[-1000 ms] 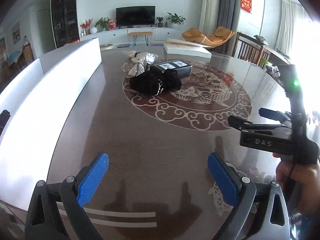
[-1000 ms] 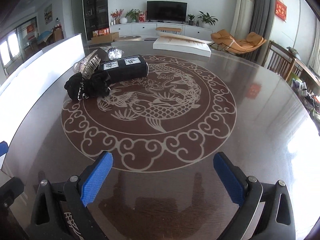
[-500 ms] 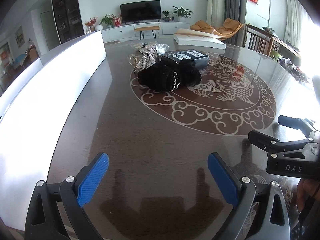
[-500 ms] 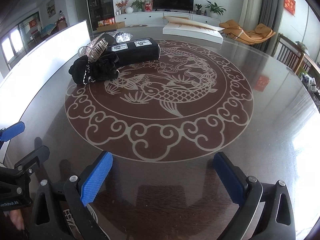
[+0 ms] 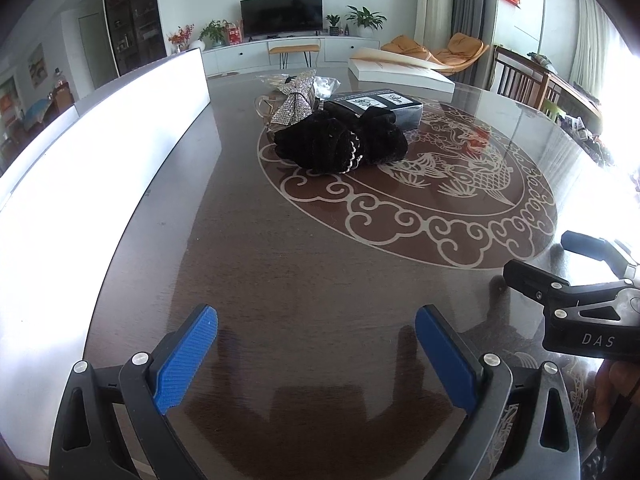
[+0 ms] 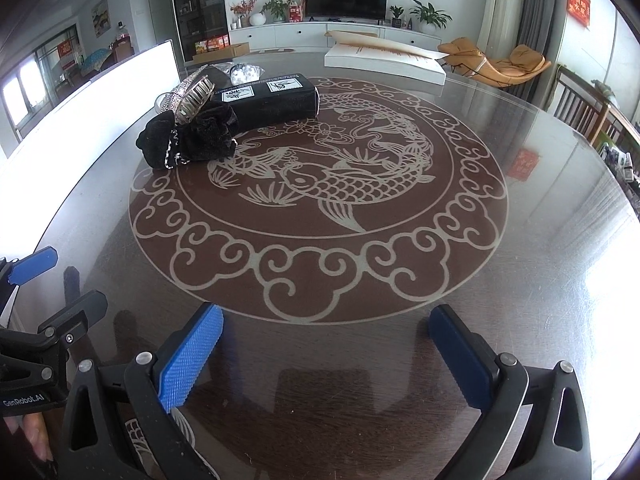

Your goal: Organize objects

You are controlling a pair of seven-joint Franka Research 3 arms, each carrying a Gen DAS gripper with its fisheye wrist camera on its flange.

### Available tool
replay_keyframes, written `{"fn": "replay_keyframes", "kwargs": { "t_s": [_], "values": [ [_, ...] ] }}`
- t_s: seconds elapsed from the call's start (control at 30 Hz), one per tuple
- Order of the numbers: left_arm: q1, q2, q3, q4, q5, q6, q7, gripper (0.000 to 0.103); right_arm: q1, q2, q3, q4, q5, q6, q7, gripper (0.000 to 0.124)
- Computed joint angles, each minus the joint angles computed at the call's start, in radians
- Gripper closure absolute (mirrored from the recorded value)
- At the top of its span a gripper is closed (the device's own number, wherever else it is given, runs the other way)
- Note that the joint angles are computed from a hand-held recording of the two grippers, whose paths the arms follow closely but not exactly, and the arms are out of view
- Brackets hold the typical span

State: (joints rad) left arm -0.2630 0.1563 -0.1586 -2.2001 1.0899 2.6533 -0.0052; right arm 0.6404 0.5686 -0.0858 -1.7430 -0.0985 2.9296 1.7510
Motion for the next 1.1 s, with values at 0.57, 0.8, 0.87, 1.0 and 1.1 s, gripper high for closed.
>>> {"fn": "replay_keyframes", "kwargs": {
  "t_s": [0.57,0.8,0.87,1.0,1.1],
  "values": [
    [-0.005,0.009,-0.001,0.007,-0.045,-0.01,0.045,0.002,0.001,0.001,0.0,0.001,0.002,-0.001,-0.001,0.021],
    [-0.007,0.009,0.0,0.006,-0.046,-0.009,0.044,0.002,0.0,0.0,0.0,0.0,0.002,-0.001,-0.001,0.021],
    [-0.007,0.008,0.0,0.006,-0.046,-0.009,0.044,0.002,0.0,0.0,0.0,0.001,0.002,-0.001,-0.002,0.021],
    [-0.007,0.008,0.001,0.006,-0.047,-0.009,0.045,0.002,0.0,0.0,0.0,0.0,0.002,-0.001,-0.001,0.021],
    [-0.007,0.008,0.0,0.005,-0.048,-0.008,0.045,0.002,0.001,-0.001,0.0,-0.001,0.002,-0.001,-0.001,0.021]
  ]
}}
